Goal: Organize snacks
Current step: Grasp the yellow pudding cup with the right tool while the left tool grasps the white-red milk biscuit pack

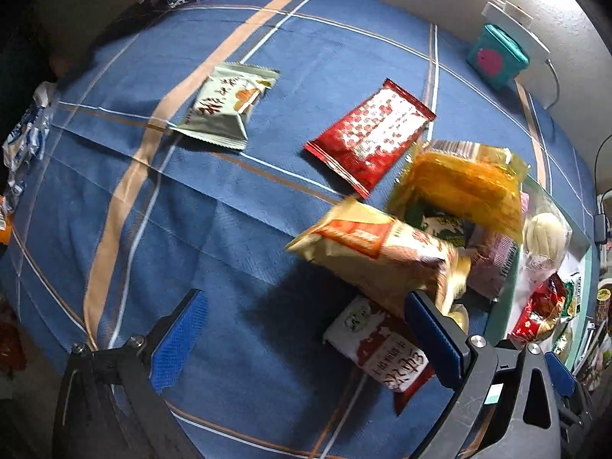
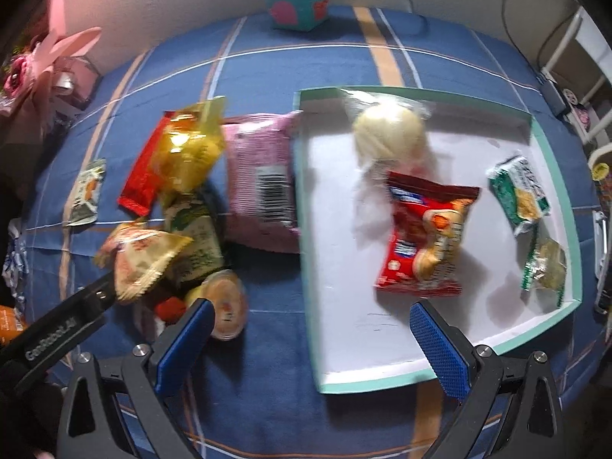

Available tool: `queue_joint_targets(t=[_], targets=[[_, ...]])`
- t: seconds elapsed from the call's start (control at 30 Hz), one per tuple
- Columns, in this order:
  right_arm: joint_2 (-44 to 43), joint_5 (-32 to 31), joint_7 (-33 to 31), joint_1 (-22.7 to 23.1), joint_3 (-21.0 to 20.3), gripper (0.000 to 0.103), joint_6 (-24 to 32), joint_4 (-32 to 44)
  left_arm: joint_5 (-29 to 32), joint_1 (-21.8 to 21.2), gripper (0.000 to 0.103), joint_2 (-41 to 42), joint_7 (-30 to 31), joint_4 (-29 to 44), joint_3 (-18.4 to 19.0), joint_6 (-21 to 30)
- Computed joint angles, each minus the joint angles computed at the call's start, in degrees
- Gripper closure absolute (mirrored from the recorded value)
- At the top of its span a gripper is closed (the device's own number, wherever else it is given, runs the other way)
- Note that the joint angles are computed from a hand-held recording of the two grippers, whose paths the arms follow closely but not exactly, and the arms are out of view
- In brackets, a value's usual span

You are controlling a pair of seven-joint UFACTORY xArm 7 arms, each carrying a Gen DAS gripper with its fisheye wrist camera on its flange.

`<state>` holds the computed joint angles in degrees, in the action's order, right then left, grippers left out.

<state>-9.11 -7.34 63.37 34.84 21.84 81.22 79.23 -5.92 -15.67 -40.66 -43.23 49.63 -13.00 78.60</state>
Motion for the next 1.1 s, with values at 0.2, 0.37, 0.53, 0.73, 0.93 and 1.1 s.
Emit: queue_joint_targets(t=[0.2,0.37,0.53,0.73,0.93,1.1], targets=[[-3.56,1.46,-0.65,-1.28,-0.85,0.0,0.26,-3.34,-4.51,-2.46,0.001,1.32,0.96,-0.87,0.19,-2.06],[-5.8,2.73,-1.9,-2.77,-1.09,0.0,0.4,-5.38,-6.07,-3.29,0.001,3.02,0.37,-2.14,0.35,-2.88],[-5.63,2.96,-2.09,-3.4,-0.38,0.0,0.57,-5.17,-6.47,-3.66,0.001,1.39,-0.13,-3.88,0.74,-2.29],[-2.91,1.67,0.83,-2.56,1.43,0.0,0.04,-3.44,-8.76,-4.5,0.001,-2.89,-1.52,-7.21,0.86,-1.51],[-1.77,0.99,2.26,-0.77,1.35,0.0,0.15,-2.92,-10.99,-5.58,0.001,-4.78,-3.25,-10.16,-0.07,-2.63],[-1.34,0.12,2.85,0.08,1.37,0.0,0.24,-2.38,-8.71,-5.83,0.028,-1.68,-4.23,-8.66,-2.43,-4.86]])
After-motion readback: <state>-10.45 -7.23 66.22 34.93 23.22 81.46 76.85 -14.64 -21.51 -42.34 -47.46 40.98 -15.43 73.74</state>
